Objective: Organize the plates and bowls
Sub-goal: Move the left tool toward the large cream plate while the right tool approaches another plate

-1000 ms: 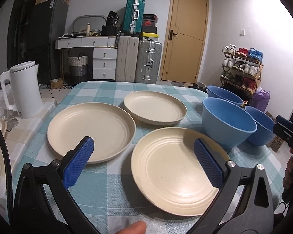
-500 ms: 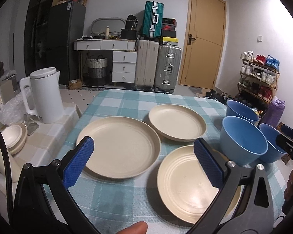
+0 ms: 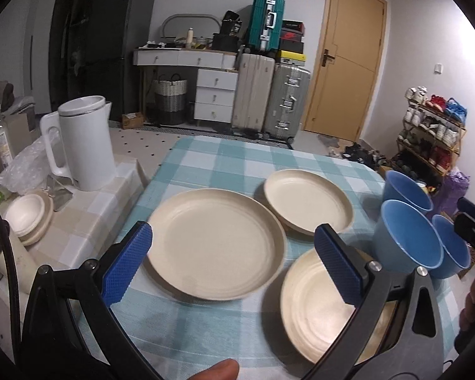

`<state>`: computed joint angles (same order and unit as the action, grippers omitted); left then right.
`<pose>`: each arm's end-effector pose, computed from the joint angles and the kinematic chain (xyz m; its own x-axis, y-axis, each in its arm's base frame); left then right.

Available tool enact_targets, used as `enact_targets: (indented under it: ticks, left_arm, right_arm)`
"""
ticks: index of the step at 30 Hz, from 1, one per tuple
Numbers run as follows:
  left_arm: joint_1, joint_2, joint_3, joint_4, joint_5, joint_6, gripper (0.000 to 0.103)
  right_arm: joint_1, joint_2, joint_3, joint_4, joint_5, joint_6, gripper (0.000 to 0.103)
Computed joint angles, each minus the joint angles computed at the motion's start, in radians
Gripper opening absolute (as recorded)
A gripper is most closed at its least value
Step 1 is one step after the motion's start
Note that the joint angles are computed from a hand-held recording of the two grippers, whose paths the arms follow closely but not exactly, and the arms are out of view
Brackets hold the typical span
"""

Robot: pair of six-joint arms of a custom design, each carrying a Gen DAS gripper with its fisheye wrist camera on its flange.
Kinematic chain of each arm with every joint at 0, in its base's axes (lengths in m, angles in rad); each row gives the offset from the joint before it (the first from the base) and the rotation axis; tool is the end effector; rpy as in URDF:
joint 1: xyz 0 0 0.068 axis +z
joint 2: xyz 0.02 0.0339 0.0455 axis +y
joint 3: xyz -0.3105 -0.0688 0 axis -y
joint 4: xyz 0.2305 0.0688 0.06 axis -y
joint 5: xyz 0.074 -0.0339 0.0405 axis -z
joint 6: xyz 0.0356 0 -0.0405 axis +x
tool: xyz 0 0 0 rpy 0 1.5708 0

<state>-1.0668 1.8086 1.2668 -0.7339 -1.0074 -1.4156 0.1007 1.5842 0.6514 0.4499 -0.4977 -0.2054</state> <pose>0.1947 -0.2907 0.2588 -0.4161 -0.3380 -0.8441 -0.4026 0.9009 -0.1623 0.2996 0.0474 0.2257 -0.3485 -0.2153 -0.9122 -0.5925 0.8047 0.0364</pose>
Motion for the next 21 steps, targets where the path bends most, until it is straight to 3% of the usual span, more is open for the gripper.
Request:
enact_targets:
  ticks: [1,8,21]
  left_arm:
    - [0.005,-0.006,-0.003,-0.014,0.001,-0.011,0.102]
    - [0.123,-0.060,-0.138,0.174,0.072,0.099,0.102]
    - [0.287,-0.067,-0.223,0.305,0.176,0.211,0.102]
  right_arm:
    - [0.014,0.002,0.015,-0.015,0.008,0.002,0.103]
    - [0.106,0.048,0.094,-0.075,0.069,0.021,0.103]
    - [0.198,0.196,0.252,-0.164,0.125,0.075,0.103]
